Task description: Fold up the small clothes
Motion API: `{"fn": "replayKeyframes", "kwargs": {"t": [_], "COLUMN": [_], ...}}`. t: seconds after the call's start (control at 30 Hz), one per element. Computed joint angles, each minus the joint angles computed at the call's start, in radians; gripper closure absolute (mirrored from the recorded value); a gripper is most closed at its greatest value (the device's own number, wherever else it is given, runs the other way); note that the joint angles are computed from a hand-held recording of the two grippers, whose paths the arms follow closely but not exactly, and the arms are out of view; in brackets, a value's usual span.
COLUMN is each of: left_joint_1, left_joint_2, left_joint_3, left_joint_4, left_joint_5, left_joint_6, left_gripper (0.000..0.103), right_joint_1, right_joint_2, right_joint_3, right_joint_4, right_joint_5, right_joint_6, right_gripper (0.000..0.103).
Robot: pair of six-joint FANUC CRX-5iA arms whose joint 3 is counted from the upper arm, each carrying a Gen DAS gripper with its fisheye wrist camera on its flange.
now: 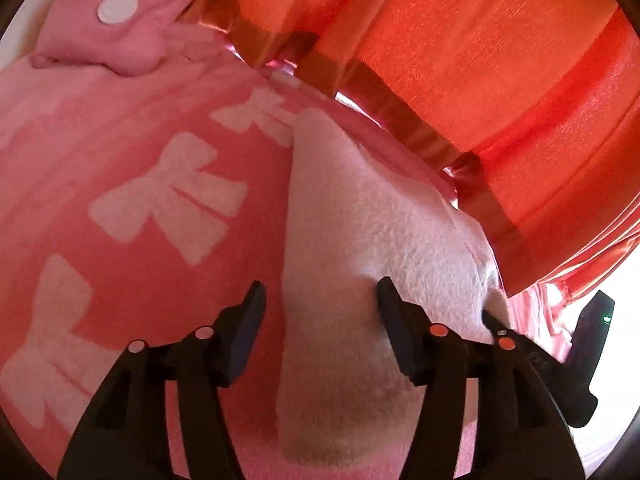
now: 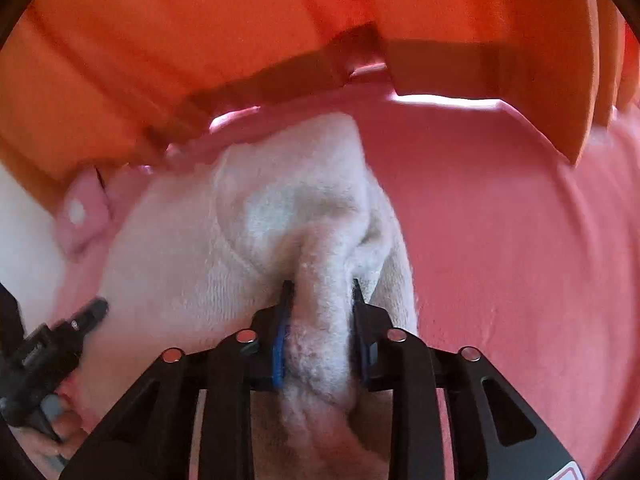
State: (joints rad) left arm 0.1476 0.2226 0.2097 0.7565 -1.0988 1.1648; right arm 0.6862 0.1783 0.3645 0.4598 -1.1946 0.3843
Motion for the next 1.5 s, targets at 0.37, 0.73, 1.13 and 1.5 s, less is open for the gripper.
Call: {"fn": "replayKeyframes", "kwargs": {"t": [0.37, 0.73, 1.13, 1.5], "left_joint_1": [-0.002, -0.056, -0.07, -0.078], "left_joint_2": [0.081, -0.033, -0.118, -0.168], "left_joint_3": [0.011, -0.101, -0.107, -0.081], "left_joint_4": [0.092, 0.413, 0.001, -0.294], "left_joint_5": [-0.13, -0.004, 0.131, 0.047], "left_joint_6": [0.033, -0.403, -0.208, -0.089], "left_gripper": [0.012, 0.06, 0.04, 0.033], "right_joint_1": [-0.109, 0.08, 0.128, 0.149], "right_joint_2": [-0.086, -0.162, -0.123, -0.084], "right_joint_3": [-0.107, -0.176, -0.168, -0.121], "right_joint_4": [-0.298, 0.259, 0.26, 0.122], "right_joint_5": [0.19, 0.278, -0.063, -0.23], "right_joint_6": [0.006, -0.107, -0.176, -0.139], "right_gripper": [0.033, 0.076, 0.066, 0.074]}}
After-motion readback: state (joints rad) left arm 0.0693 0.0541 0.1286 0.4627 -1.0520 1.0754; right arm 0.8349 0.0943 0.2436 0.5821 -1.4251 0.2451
